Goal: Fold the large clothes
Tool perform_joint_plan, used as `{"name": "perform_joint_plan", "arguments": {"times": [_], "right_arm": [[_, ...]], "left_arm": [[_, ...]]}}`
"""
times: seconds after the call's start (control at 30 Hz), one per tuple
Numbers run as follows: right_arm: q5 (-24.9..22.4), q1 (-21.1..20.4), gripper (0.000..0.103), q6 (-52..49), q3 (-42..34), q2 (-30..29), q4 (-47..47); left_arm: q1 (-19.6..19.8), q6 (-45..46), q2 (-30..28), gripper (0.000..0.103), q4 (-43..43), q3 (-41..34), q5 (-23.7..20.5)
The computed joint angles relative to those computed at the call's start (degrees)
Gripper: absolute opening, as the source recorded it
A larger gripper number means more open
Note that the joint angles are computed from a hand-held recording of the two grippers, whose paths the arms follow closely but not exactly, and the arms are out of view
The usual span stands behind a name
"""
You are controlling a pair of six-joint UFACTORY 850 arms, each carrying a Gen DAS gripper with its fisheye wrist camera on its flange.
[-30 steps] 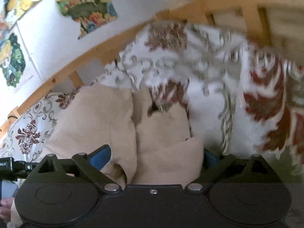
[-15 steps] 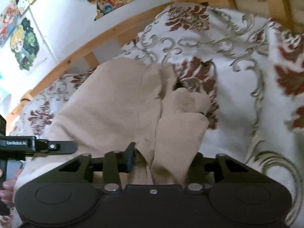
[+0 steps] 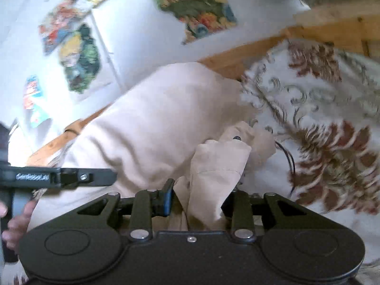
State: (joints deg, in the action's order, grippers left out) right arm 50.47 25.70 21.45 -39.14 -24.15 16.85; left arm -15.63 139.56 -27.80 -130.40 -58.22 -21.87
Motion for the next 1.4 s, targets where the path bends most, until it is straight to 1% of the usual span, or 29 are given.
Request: {"name": "perform_joint_plan", "arguments": {"times": [0.03, 0.07, 0.1, 0.13, 0.17, 0.2, 0.23, 0.27, 0.3, 0.33, 0.37, 0.4, 0.47, 0.53, 0.6, 0.67, 0.73, 0.8, 0.83, 0.9, 1.0, 1.13, 1.2, 1.33, 1.4], "right_arm": [[-2.03, 0.27, 0.036, -0.53, -1.88, -1.56, 1.69], [-4.57, 0.54, 0.036, -1.34, -3.75, -3.13, 3.15], [-6.82, 0.97, 0.041, -3.94, -5.1, -4.43, 5.37], [-7.21, 1.61, 0.044, -7.96, -5.58, -5.29, 8.47], [-6.29, 1.77, 0.046, -9.58, -5.17, -5.67, 9.18], [-6.3, 1.22, 0.05, -8.8, -4.69, -5.45, 7.86], [-6.08, 0.69, 0.053, -7.48, -4.03, -5.19, 6.85], [-5.32, 0.42, 0.055, -6.93, -3.37, -4.95, 6.56], [-4.75, 0.33, 0.059, -7.22, -2.97, -4.82, 6.62], [-4.61, 0.22, 0.063, -7.93, -2.79, -4.66, 6.79], [-4.46, 0.46, 0.064, -8.48, -2.52, -4.4, 7.4], [-4.27, 0.51, 0.066, -8.8, -2.35, -4.19, 7.83], [-3.52, 0.56, 0.07, -9.06, -1.56, -3.48, 7.86], [-2.98, 1.31, 0.077, -11.61, -0.8, -2.41, 10.1], [-1.57, 2.07, 0.083, -14.19, 0.23, -1.23, 12.26], [-0.24, 2.78, 0.088, -16.31, 1.45, 0.37, 14.07], [1.14, 3.78, 0.094, -18.31, 2.63, 2.02, 16.54], [2.94, 5.03, 0.097, -19.94, 4.03, 4.09, 18.7], [3.63, 5.64, 0.099, -20.65, 4.71, 5.18, 19.61], [5.56, 7.37, 0.102, -22.28, 6.22, 7.53, 22.1], [10.09, 11.58, 0.102, -25.12, 8.48, 10.49, 27.84], [13.74, 17.29, 0.102, -27.13, 10.67, 13.5, 35.34], [15.66, 20.66, 0.102, -29.18, 11.47, 14.66, 39.36], [19.16, 27.49, 0.102, -32.13, 12.55, 16.36, 47.96], [20.72, 30.98, 0.102, -33.07, 12.89, 17.09, 52.47]], "left_arm": [[-0.6, -1.62, -1.79, 0.068, 0.62, -1.88, 4.28], [-0.94, -1.89, -3.45, 0.074, -0.54, -3.02, 6.76], [-0.61, -2.18, -4.18, 0.075, -3.33, -2.92, 6.84], [0.13, -4.15, -4.09, 0.077, -3.72, -2.15, 4.52], [1.17, -8.24, -3.89, 0.078, -1.72, -1.26, 1.31], [1.43, -10.15, -3.69, 0.079, -1.05, -0.96, 0.49], [1.07, -10.05, -3.42, 0.081, -1.84, -0.82, 1.15], [0.74, -8.24, -3.0, 0.083, -2.98, -0.55, 2.09], [0.2, -4.03, -2.46, 0.084, -5.78, -0.08, 2.99], [-0.25, 1.06, -1.76, 0.087, -10.06, 0.94, 2.85], [-0.5, 5.61, -0.97, 0.091, -14.13, 2.22, 2.02], [-0.58, 8.68, -0.11, 0.092, -17.05, 3.5, 0.83], [-0.58, 11.38, 1.83, 0.096, -20.62, 5.97, -1.27], [-0.22, 12.79, 4.02, 0.098, -23.48, 9.02, -4.13], [-0.35, 13.88, 6.21, 0.1, -25.41, 11.44, -5.86], [-1.15, 18.34, 8.76, 0.102, -30.55, 13.93, -6.96], [-2.53, 25.0, 11.67, 0.102, -37.83, 16.51, -7.65], [-3.97, 32.14, 14.56, 0.102, -45.35, 18.92, -8.38], [-4.39, 33.98, 16.06, 0.102, -47.06, 20.15, -8.81], [-4.66, 34.92, 19.24, 0.102, -47.55, 22.86, -9.99], [-4.81, 36.13, 24.07, 0.102, -48.44, 26.86, -11.12], [-4.11, 36.06, 29.74, 0.102, -47.85, 31.39, -11.24], [-3.28, 35.4, 32.37, 0.102, -46.42, 33.33, -10.78], [-1.38, 33.8, 37.65, 0.102, -44.39, 37.84, -11.47], [-0.44, 33.05, 39.22, 0.102, -43.21, 39.35, -11.31]]}}
